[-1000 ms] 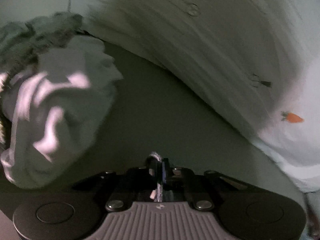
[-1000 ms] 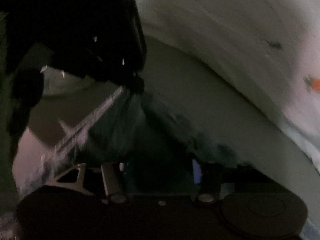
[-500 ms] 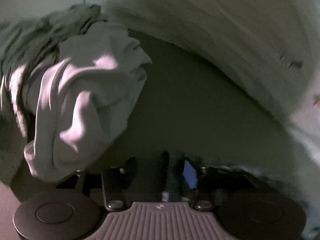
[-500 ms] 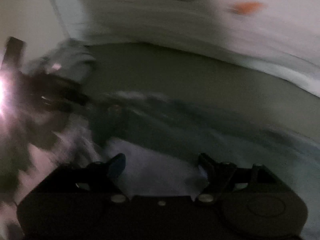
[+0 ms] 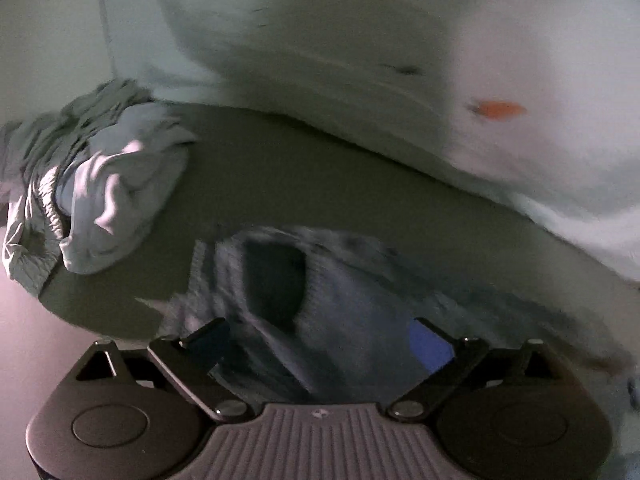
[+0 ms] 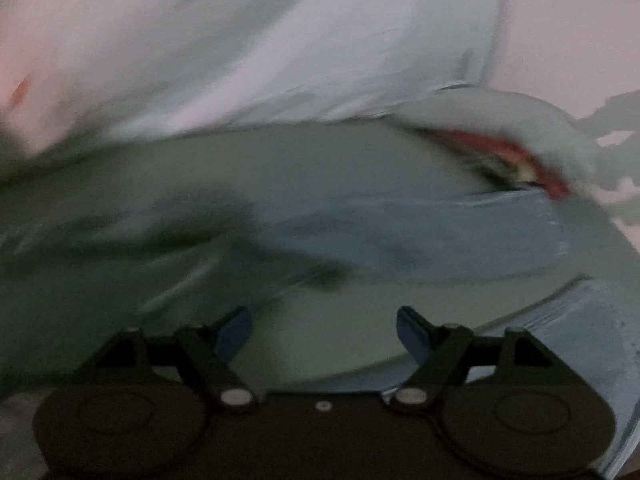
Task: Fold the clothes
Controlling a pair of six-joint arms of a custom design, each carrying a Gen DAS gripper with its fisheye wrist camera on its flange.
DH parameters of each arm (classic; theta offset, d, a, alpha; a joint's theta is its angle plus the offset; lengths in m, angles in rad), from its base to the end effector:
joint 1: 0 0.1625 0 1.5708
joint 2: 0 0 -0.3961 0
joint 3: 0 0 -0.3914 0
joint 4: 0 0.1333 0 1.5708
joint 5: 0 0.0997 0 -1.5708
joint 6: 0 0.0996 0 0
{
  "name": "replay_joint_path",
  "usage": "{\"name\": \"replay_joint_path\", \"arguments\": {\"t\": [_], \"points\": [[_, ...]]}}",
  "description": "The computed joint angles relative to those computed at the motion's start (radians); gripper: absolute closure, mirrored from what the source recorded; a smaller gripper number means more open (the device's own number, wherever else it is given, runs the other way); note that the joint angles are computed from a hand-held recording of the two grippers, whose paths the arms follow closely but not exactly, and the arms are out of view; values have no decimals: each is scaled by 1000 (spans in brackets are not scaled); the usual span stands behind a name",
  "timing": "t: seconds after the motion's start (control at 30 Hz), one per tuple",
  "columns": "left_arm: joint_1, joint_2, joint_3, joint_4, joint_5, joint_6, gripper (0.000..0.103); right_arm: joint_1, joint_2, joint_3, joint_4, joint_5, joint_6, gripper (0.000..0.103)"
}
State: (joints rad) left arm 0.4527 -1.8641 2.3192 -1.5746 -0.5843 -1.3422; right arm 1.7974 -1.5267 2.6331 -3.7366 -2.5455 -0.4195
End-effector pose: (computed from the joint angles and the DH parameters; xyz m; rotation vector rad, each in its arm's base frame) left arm -0.1777 -0.3270 0.2767 0.0242 2.2513 -0.9608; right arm 0.1148 -0.2715 0.2678 0.0438 -1.9778 1.0047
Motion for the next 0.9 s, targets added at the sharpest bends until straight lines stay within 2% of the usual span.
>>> {"name": "replay_joint_path", "arguments": {"t": [0.03, 0.07, 0.13, 0.2, 0.3, 0.33, 0.37, 0.43, 0.53, 0.6, 0.67, 0.73, 0.8, 0.9], "points": [[-34, 42, -11, 50, -16, -64, 7, -67, -61, 12, -38, 60, -75, 39], [-68, 87, -23, 92, -39, -126, 7, -151, -137, 21, -43, 132, -154, 63], [-125, 153, -32, 99, -92, -204, 7, -297, -250, 18, -26, 253, -254, 88], [-162, 226, -41, 73, -136, -234, 7, -464, -364, 0, 25, 412, -319, 85], [-196, 357, -89, 81, -178, -279, 7, -641, -418, -76, 104, 574, -334, 84], [-204, 395, -103, 71, -187, -285, 7, -678, -416, -108, 130, 609, -338, 74], [-208, 423, -113, 43, -197, -279, 7, -712, -411, -142, 154, 641, -342, 51], [-217, 474, -134, -6, -219, -252, 7, -758, -370, -209, 188, 705, -357, 34], [-221, 557, -178, -29, -228, -192, 7, -791, -330, -290, 300, 743, -362, 35], [-221, 602, -202, -50, -229, -157, 7, -813, -306, -336, 387, 760, -347, 42], [-216, 635, -222, -84, -226, -124, 7, -826, -308, -342, 439, 779, -327, 82], [-208, 657, -235, -112, -220, -99, 7, -835, -351, -290, 375, 819, -340, 87], [-194, 676, -250, -132, -205, -90, 7, -845, -423, -219, 297, 883, -358, 88], [-166, 691, -264, -175, -187, -90, 7, -843, -629, -117, 292, 986, -424, 88]]}}
